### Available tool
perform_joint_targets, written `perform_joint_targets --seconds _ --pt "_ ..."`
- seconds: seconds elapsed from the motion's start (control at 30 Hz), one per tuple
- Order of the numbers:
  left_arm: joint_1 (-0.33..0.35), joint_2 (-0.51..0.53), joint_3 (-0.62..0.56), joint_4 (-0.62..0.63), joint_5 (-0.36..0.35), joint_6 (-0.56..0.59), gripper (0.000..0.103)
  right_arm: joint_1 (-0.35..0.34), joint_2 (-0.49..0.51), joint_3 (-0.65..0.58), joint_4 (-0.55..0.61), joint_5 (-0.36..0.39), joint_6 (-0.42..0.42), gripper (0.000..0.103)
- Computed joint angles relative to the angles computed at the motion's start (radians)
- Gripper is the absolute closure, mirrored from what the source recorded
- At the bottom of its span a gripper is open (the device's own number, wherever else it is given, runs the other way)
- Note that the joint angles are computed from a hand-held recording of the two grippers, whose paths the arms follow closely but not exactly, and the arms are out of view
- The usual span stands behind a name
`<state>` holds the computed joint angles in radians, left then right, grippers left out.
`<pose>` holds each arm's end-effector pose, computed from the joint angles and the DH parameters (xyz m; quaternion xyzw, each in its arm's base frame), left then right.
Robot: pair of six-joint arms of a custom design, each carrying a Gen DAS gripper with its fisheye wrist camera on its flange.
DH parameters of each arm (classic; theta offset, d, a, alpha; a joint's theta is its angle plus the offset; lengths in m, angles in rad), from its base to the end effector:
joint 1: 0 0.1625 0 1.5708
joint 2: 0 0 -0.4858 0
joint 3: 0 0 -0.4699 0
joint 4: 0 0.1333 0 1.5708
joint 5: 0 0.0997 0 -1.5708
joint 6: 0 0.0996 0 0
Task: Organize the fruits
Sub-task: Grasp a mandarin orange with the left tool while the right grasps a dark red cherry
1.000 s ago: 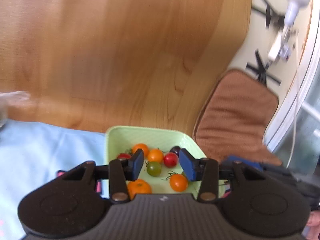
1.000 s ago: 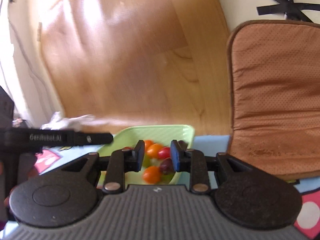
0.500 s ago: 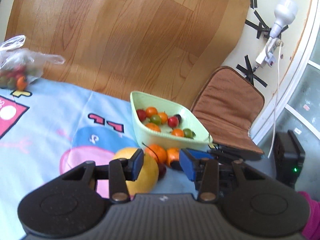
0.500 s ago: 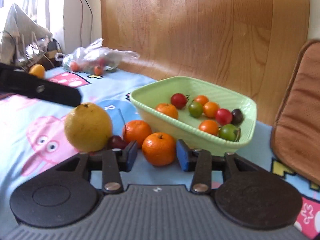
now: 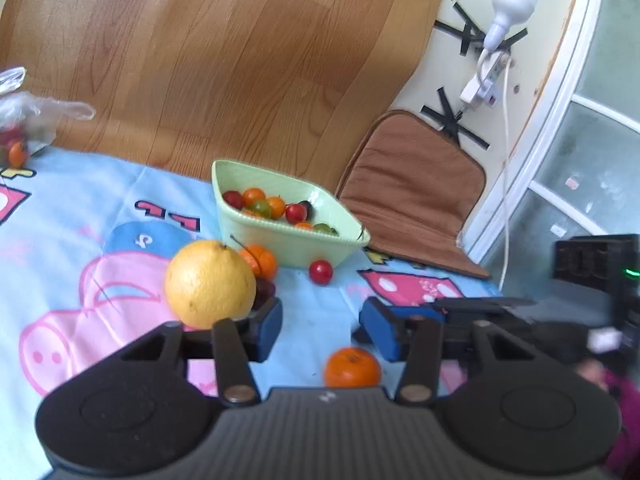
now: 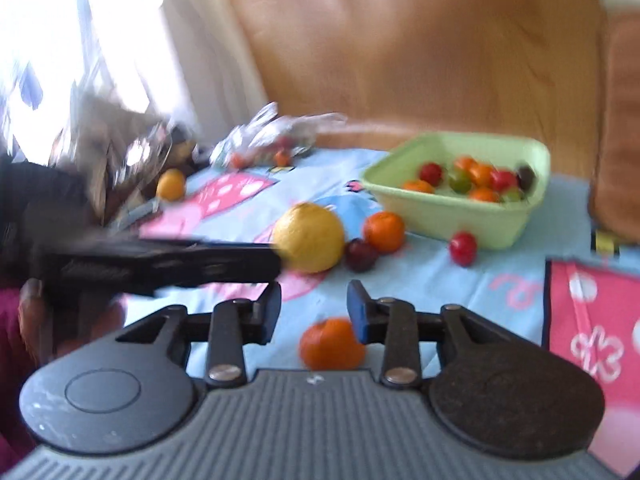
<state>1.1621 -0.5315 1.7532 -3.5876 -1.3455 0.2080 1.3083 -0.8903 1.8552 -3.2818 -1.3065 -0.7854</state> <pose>-0.1429 -0.7213 -0.0296 0.2366 0.8862 -0.3932 0.0646 -0.0308 -0.7287 0.1509 0.2850 -0.8793 0.3742 0.0745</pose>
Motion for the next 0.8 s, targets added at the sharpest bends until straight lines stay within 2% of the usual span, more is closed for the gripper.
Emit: perform_joint_targets --seconds 0.07,0.13,0.17,0.27,0.4,0.43,0.47,0.5,0.63,0.8 --pt "-0.001 -0.006 0.008 -0.009 0.011 0.003 0.053 -0.015 0.008 -0.023 -0.027 0.041 0.096 0.064" --pt "0.003 -0.010 0.013 -0.007 0.010 -0.002 0.053 -0.012 0.026 -0.057 -0.035 0.025 0.199 0.065" --pt "0.005 -0.010 0.014 -0.001 0.001 -0.006 0.053 -0.005 0.040 -0.077 -0.031 0.006 0.219 0.065" --pt "0.003 -0.005 0.013 0.030 -0.027 0.019 0.053 0.024 0.084 -0.140 0.027 -0.055 0.207 0.064" --pt "-0.017 0.003 0.023 0.042 -0.017 0.129 0.051 0.059 0.137 -0.207 0.076 -0.150 0.149 0.065" --pt "-0.018 0.003 0.024 0.046 -0.020 0.143 0.050 0.058 0.140 -0.214 0.096 -0.153 0.143 0.065" --pt "-0.018 0.003 0.024 0.054 -0.027 0.147 0.050 0.055 0.143 -0.221 0.109 -0.135 0.145 0.074" --pt "-0.017 0.003 0.022 0.064 -0.032 0.145 0.050 0.055 0.141 -0.222 0.127 -0.125 0.145 0.077" --pt "-0.021 0.014 0.007 0.087 -0.014 0.138 0.050 0.043 0.108 -0.176 0.084 -0.107 0.144 0.078" --pt "-0.034 0.033 -0.009 0.103 0.015 0.162 0.044 -0.003 0.019 -0.045 -0.071 -0.086 0.090 0.077"
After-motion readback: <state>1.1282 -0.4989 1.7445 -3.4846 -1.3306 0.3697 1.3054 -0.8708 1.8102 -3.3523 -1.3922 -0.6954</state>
